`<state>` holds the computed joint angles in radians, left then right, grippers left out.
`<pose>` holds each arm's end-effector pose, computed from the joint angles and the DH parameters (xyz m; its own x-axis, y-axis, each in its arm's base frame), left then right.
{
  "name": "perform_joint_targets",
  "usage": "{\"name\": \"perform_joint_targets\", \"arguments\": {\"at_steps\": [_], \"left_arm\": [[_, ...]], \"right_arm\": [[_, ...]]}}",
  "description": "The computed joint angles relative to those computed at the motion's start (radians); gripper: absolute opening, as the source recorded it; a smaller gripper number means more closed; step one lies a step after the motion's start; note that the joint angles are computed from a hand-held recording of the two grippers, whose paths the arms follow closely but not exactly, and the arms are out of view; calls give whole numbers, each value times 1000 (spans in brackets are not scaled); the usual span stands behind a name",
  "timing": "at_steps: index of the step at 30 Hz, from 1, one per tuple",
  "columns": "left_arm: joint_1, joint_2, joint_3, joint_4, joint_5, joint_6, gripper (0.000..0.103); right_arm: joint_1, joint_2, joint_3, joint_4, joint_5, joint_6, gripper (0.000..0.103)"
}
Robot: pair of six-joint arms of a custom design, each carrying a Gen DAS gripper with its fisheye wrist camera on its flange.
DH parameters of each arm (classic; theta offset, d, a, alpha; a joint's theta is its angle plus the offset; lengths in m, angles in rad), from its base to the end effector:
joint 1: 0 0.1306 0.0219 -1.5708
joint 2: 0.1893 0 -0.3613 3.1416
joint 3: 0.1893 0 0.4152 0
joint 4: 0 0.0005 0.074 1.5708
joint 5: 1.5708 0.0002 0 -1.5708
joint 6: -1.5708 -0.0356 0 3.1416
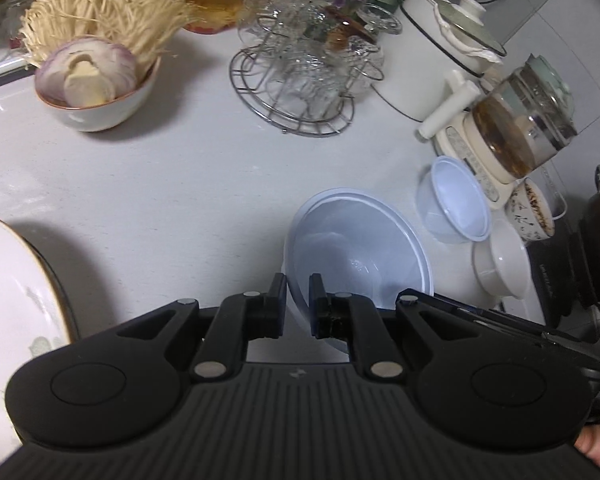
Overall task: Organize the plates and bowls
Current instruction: 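Carry the blue bowl with both grippers beside the plate stack and lower it, then open both grippers off the blue bowl rim and lift away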
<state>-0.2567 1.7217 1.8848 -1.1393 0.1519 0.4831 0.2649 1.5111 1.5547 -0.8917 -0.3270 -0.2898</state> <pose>0.5916 -0.1614 0.4480 -0.8642 -0.2479 -0.4378 -0.0773 0.9253 -0.3712 0.5323 0.1557 0.4260 -0.8231 0.0571 -0.5650 -0.2272 0.8787 0.4199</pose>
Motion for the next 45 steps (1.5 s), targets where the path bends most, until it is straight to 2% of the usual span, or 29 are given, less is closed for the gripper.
{"name": "perform_joint_targets", "arguments": {"at_steps": [7, 13, 16, 23, 24, 25, 26, 27, 34, 40, 45], "left_arm": [[11, 5, -14, -23, -33, -31, 12], [31, 14, -17, -33, -3, -39, 12], [47, 15, -28, -33, 36, -19, 13], [62, 16, -22, -46, 64, -35, 15], [64, 16, -17, -49, 69, -35, 17], [67, 13, -16, -46, 73, -34, 24], [69, 8, -17, -43, 75, -31, 30], [71, 2, -16, -40, 74, -31, 31], [70, -29, 20, -21, 57, -80, 32], [68, -50, 72, -29, 93, -157, 32], [65, -73, 107, -30, 111, -207, 32]], "right_arm": [[25, 15, -2, -2, 0, 5, 23], [37, 48, 36, -46, 8, -9, 23], [44, 63, 49, -79, 5, -18, 23], [59, 68, 64, -90, 21, -37, 25], [61, 68, 68, -93, 30, -38, 35], [63, 66, 69, -91, 39, -42, 51], [66, 58, 62, -77, 47, -48, 57], [67, 50, 57, -63, 56, -52, 60], [88, 4, 50, -22, 177, -57, 59], [120, -61, 53, 19, 296, -56, 59], [145, -112, 53, 34, 383, -106, 59]]}}
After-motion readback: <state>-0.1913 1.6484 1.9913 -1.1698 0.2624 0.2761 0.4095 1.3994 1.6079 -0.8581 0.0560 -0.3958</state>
